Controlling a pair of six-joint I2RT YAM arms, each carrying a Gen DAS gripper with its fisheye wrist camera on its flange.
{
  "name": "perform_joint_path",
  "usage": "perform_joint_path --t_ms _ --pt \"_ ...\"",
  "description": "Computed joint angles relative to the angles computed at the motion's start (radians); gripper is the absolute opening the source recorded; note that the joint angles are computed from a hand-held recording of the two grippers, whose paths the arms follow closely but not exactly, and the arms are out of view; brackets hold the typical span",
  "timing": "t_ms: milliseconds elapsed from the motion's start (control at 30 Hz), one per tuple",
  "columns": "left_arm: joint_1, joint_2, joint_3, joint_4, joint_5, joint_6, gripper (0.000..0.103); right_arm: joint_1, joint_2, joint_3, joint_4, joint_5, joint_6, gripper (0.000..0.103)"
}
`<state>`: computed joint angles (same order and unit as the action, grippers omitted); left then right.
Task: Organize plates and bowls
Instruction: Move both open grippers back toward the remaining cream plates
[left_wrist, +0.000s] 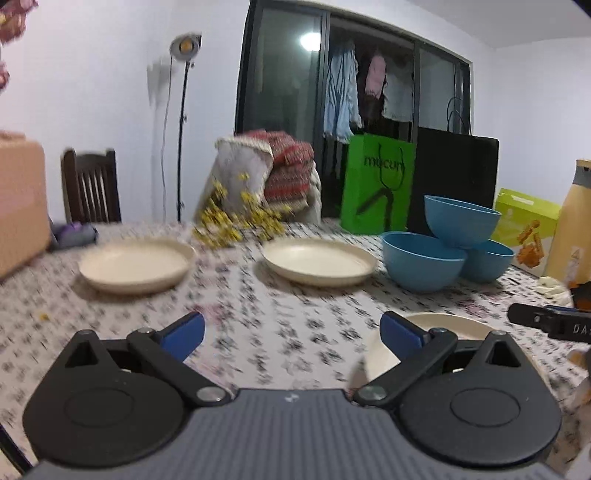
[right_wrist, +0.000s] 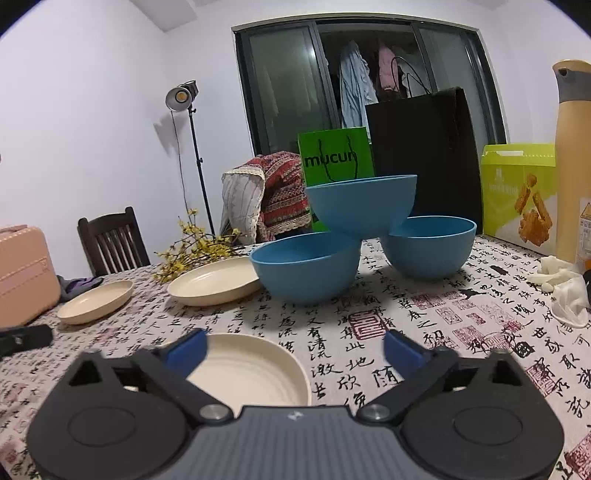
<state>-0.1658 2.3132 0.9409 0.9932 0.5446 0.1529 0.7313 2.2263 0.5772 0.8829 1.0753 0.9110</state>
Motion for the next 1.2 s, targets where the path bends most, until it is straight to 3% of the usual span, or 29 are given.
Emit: perform_joint_path --t_ms 200,467,1000,1200 --pt "0.051 0.031 0.065 -0.032 0.051 0.038 0.103 -0.013 0.027 -0.031 0.087 -0.016 0.034 0.103" --pt "0.062 0.102 0.097 0.045 0.027 0.034 0.103 0.028 0.054 0.047 -0.017 0.076 -0.002 0.103" --pt "0.068 0.126 0.060 0.179 -0.011 -0.021 0.103 0.033 0.037 0.076 -0.128 0.097 0.058 0.103" --pt "0.072 0.134 0.037 0.248 -0.025 -0.040 0.103 0.037 0.040 0.068 -0.106 0.104 0.053 0.103"
